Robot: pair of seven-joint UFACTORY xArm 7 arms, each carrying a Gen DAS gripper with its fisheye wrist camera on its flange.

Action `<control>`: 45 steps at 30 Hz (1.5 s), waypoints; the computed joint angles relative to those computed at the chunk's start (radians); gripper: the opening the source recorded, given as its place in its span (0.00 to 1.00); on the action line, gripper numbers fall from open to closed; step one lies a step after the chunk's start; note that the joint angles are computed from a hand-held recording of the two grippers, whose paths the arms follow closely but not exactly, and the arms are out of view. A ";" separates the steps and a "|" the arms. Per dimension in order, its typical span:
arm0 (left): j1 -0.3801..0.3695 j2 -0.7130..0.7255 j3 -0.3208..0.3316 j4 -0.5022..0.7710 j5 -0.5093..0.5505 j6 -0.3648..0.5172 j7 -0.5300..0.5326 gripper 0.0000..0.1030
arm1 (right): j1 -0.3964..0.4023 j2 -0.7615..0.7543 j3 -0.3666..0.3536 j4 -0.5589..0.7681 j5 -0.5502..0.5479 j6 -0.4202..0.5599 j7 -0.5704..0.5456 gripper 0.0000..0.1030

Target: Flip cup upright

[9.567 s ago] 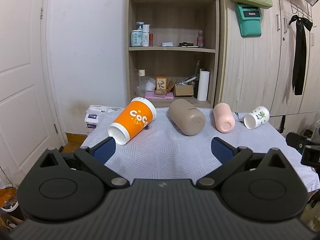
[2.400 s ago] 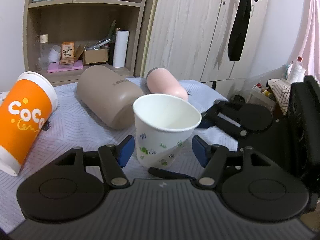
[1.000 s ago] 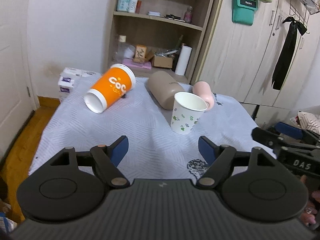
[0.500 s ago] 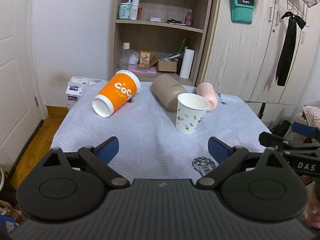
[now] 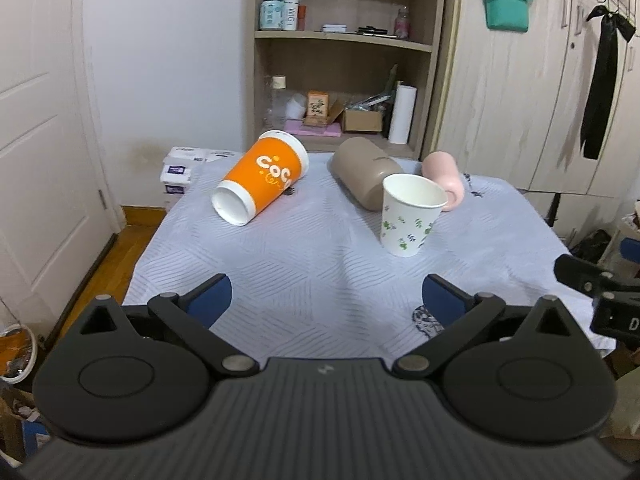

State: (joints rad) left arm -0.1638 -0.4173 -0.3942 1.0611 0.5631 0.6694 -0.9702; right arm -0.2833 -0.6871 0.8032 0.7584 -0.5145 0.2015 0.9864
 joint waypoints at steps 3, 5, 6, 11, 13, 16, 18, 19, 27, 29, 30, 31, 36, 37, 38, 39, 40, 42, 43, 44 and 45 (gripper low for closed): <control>-0.004 0.001 0.004 -0.001 -0.005 0.004 0.007 1.00 | 0.003 0.001 -0.001 0.001 -0.001 0.005 -0.001 1.00; -0.005 0.004 0.002 0.003 -0.006 0.013 0.009 1.00 | 0.004 0.003 -0.002 0.001 -0.003 0.005 0.000 1.00; -0.006 0.008 0.000 0.008 -0.005 0.021 0.012 1.00 | 0.006 0.004 -0.003 0.001 -0.003 0.007 -0.001 1.00; -0.017 0.030 0.001 0.032 0.000 0.062 0.024 1.00 | 0.004 0.007 0.000 0.009 -0.011 0.027 0.005 1.00; -0.018 0.036 0.001 0.036 0.004 0.074 0.009 1.00 | 0.004 0.007 0.003 0.013 -0.014 0.040 0.011 1.00; -0.026 0.039 0.010 0.037 0.004 0.081 0.002 1.00 | 0.015 0.011 -0.003 0.014 -0.021 0.057 0.012 1.00; -0.025 0.040 0.008 0.038 0.016 0.090 -0.006 1.00 | 0.017 0.012 -0.004 0.015 -0.029 0.067 0.017 1.00; -0.025 0.040 0.008 0.038 0.023 0.092 -0.009 1.00 | 0.019 0.013 -0.006 0.015 -0.033 0.069 0.021 1.00; -0.034 0.027 0.015 0.023 0.030 0.078 0.001 1.00 | 0.018 0.022 -0.010 0.018 -0.066 0.081 0.047 1.00; -0.037 0.033 0.017 0.030 0.021 0.088 0.012 1.00 | 0.025 0.026 -0.018 0.014 -0.070 0.078 0.052 1.00; -0.037 0.033 0.017 0.030 0.019 0.089 0.010 1.00 | 0.029 0.028 -0.022 0.012 -0.071 0.079 0.055 1.00; -0.037 0.033 0.018 0.030 0.018 0.090 0.009 1.00 | 0.031 0.027 -0.024 0.011 -0.073 0.081 0.058 1.00; -0.036 0.038 0.014 0.040 0.018 0.109 0.000 1.00 | 0.037 0.025 -0.032 0.009 -0.089 0.088 0.071 1.00; -0.037 0.040 0.014 0.042 0.019 0.111 -0.001 1.00 | 0.039 0.024 -0.034 0.008 -0.091 0.088 0.074 1.00; -0.038 0.041 0.013 0.042 0.022 0.113 -0.003 1.00 | 0.039 0.023 -0.034 0.007 -0.094 0.089 0.077 1.00; -0.039 0.042 0.012 0.042 0.024 0.117 -0.001 1.00 | 0.040 0.023 -0.035 0.007 -0.097 0.090 0.077 1.00; -0.042 0.043 0.012 0.043 0.025 0.121 0.001 1.00 | 0.040 0.024 -0.034 0.007 -0.099 0.092 0.079 1.00; -0.045 0.044 0.012 0.045 0.028 0.128 0.001 1.00 | 0.040 0.028 -0.032 0.010 -0.104 0.095 0.082 1.00; -0.046 0.045 0.013 0.045 0.028 0.128 0.001 1.00 | 0.039 0.029 -0.031 0.012 -0.106 0.096 0.085 1.00; -0.048 0.044 0.015 0.044 0.026 0.129 0.001 1.00 | 0.040 0.031 -0.031 0.013 -0.109 0.096 0.087 1.00; -0.049 0.044 0.015 0.045 0.026 0.130 0.000 1.00 | 0.042 0.031 -0.032 0.012 -0.111 0.095 0.089 1.00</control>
State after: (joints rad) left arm -0.2131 -0.3730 -0.3791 1.1058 0.5890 0.7997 -0.9699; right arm -0.2410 -0.6562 0.7709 0.7704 -0.6255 0.2967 1.0749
